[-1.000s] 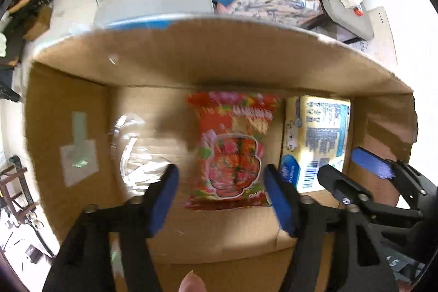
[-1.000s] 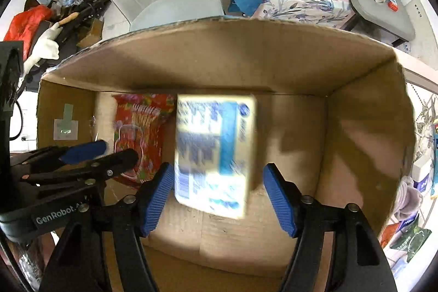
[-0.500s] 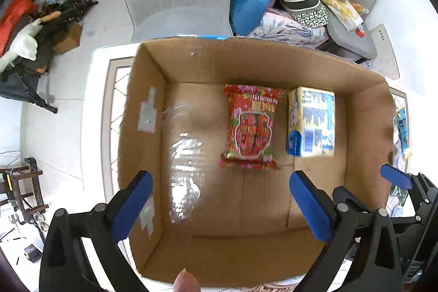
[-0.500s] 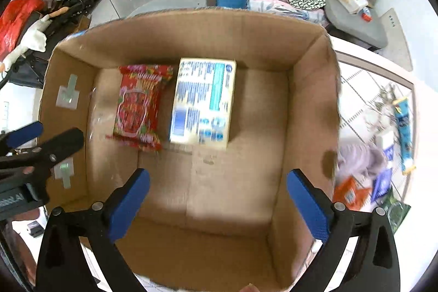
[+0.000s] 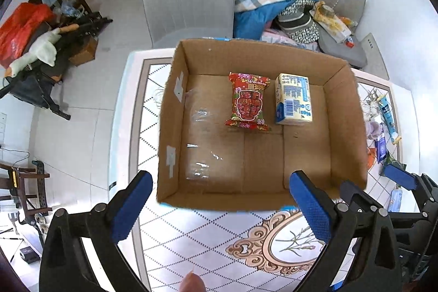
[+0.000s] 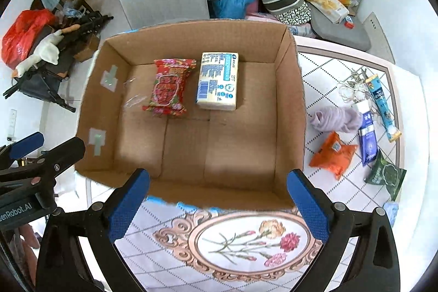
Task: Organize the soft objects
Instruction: 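Move both tools back over the scattered items on the table, then grasp the orange bag with the left tool while the right tool grasps the green Deeyeo bag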
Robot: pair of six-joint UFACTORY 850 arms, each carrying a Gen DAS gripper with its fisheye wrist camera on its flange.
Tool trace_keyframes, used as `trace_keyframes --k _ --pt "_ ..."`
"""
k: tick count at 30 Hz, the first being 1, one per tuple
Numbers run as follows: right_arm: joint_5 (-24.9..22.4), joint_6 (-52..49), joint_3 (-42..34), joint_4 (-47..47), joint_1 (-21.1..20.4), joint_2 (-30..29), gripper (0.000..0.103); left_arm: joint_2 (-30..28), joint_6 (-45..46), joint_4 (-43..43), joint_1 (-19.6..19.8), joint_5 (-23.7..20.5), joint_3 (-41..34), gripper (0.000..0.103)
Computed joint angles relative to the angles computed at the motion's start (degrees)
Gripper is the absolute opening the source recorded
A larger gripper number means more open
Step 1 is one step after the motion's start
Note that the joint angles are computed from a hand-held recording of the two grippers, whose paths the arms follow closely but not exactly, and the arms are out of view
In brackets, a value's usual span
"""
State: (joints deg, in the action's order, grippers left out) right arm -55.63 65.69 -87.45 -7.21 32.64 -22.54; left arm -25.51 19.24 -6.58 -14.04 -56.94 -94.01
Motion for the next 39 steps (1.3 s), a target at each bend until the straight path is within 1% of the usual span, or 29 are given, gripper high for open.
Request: trace_keyframes --k 2,4,8,10,12,14,17,18,20,22,23,24,27,28,29,32,34,38,39 --pt "0.28 1.24 0.74 -0.85 0.86 1.37 0.102 2.11 -0.12 0.05 -0.10 0.57 1.52 0.102" --pt "1.02 2.00 1.66 -1.27 1.57 2.78 0.102 3.36 -0.51 -0.62 -0.29 0.16 2.10 0.102" --pt "5.28 3.21 6.82 0.11 1.63 8.32 0.102 6.09 -1.36 -1.86 -1.94 -0.16 2.96 0.102" --pt "7.28 4.18 11.24 0.33 1.03 12.75 0.102 7.75 -1.66 -1.67 -4.31 0.22 3.60 0.102" --pt "7.40 4.40 14.80 0.38 0.17 16.42 0.102 8.50 -1.81 -1.24 -6.87 0.33 4.08 0.102" --pt "7.31 4.64 19.21 0.67 -1.27 20.86 0.102 8.38 -3.34 0.16 -10.57 -0.61 4.00 0.102" --pt "3.29 5.52 26.06 0.00 -4.22 27.83 0.102 6.71 -4.83 -2.32 -14.91 -3.50 3.21 0.102" --pt "1.80 6.37 29.63 -0.11 -5.87 31.26 0.102 5.70 -5.41 -3.68 -16.37 -4.64 2.91 0.102" --pt "0.41 6.02 34.63 0.52 -8.91 35.73 0.102 3.09 -7.70 -5.75 -19.38 -6.89 2.35 0.102" --pt "-0.11 2.34 40.57 3.00 -13.62 40.70 0.102 -0.09 -9.80 -7.49 -21.71 -9.18 1.09 0.102" --pt "-0.51 -1.20 43.03 4.78 -16.25 42.40 0.102 -2.23 -11.69 -8.68 -22.90 -10.61 0.12 0.102" --pt "-0.93 -6.99 45.82 6.69 -19.63 43.82 0.102 -3.69 -13.31 -9.37 -23.78 -11.04 -0.28 0.102" --pt "-2.54 -21.65 49.82 11.00 -26.55 43.19 0.102 -7.82 -18.18 -10.20 -25.89 -11.41 -1.41 0.102" --pt "-2.88 -26.73 50.79 11.55 -28.67 41.95 0.102 -9.05 -19.83 -9.97 -26.51 -11.51 -1.81 0.102" --pt "-3.21 -30.13 51.19 10.85 -29.73 40.45 0.102 -10.60 -21.52 -9.68 -27.08 -11.73 -2.46 0.102" --pt "-3.05 -36.87 51.35 7.58 -30.54 35.36 0.102 -13.08 -24.68 -8.58 -28.28 -11.72 -3.05 0.102" --pt "-2.15 -42.15 51.09 5.26 -30.53 31.59 0.102 -14.13 -26.31 -7.17 -29.13 -11.37 -3.18 0.102" --pt "0.14 -49.31 50.60 1.82 -30.19 25.10 0.101 -15.22 -27.90 -6.97 -29.10 -11.19 -3.02 0.102" --pt "0.96 -50.09 50.66 1.61 -30.70 23.82 0.099 -15.42 -28.20 -7.37 -28.99 -11.26 -3.00 0.102"
